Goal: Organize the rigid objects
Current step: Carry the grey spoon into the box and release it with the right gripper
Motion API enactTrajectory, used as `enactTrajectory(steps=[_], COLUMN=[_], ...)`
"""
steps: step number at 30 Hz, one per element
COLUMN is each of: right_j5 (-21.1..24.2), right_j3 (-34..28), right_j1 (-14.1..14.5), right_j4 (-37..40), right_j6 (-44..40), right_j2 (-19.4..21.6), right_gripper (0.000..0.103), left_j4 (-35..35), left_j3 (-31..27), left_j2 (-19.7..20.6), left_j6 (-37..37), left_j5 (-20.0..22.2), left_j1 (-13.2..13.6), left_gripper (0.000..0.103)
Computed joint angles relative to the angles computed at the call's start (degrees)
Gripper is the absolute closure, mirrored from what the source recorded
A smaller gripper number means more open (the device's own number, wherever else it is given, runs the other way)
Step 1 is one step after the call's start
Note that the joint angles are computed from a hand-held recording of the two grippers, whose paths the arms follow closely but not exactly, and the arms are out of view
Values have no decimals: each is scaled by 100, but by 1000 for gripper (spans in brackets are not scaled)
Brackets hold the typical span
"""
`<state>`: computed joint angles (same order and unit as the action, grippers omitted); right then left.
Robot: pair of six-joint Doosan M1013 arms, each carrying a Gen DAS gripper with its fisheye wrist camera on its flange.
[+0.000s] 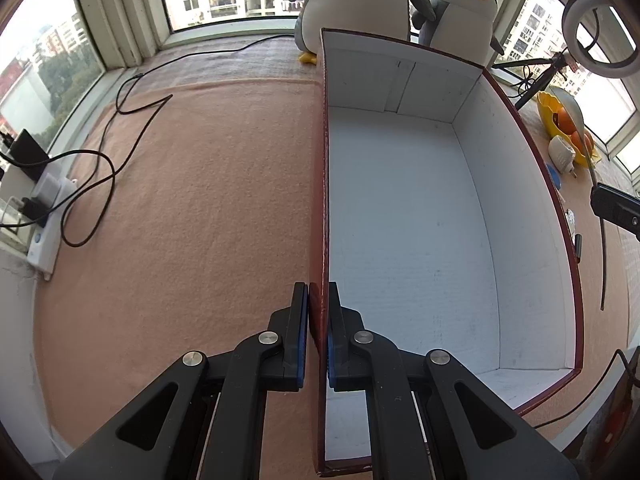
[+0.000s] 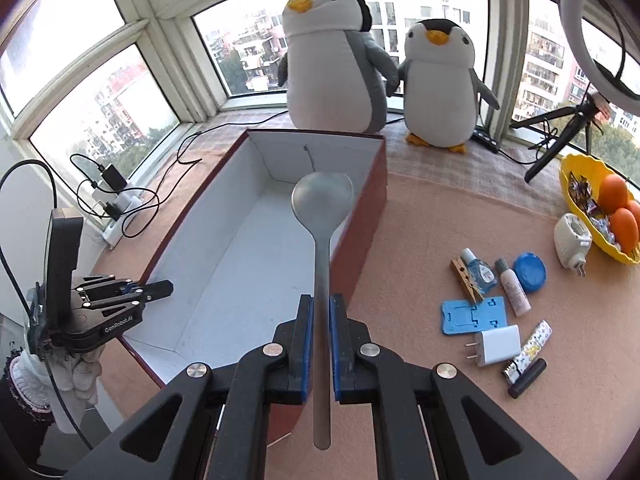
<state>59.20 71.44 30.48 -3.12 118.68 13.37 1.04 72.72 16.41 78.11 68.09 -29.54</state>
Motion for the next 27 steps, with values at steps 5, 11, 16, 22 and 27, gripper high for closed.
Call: enactTrajectory(steps=[5,11,16,22,27], right_j5=[190,404,404,104,-19], right_j3=[-440,-642,-621,-407,-228], right_j1=[132,204,218,191,132], right_j4=[282,482,543,372,235], right_j6=[-583,-966,-1158,-963,-697], right_j2=[395,658,656,464,308], right_gripper=[96,96,96,59,58], left_j4=[39,75,164,256,248], left_j3=[-5,26,16,-45,-124], left_j2=[-1,-22,-13,26,77], left_j6=[-74,-277,-445,-422,-330], left_j5=[5,-40,-25,85,200], left_j1=[-11,-12,-43,-73,-70], left_gripper=[97,97,97,97,97])
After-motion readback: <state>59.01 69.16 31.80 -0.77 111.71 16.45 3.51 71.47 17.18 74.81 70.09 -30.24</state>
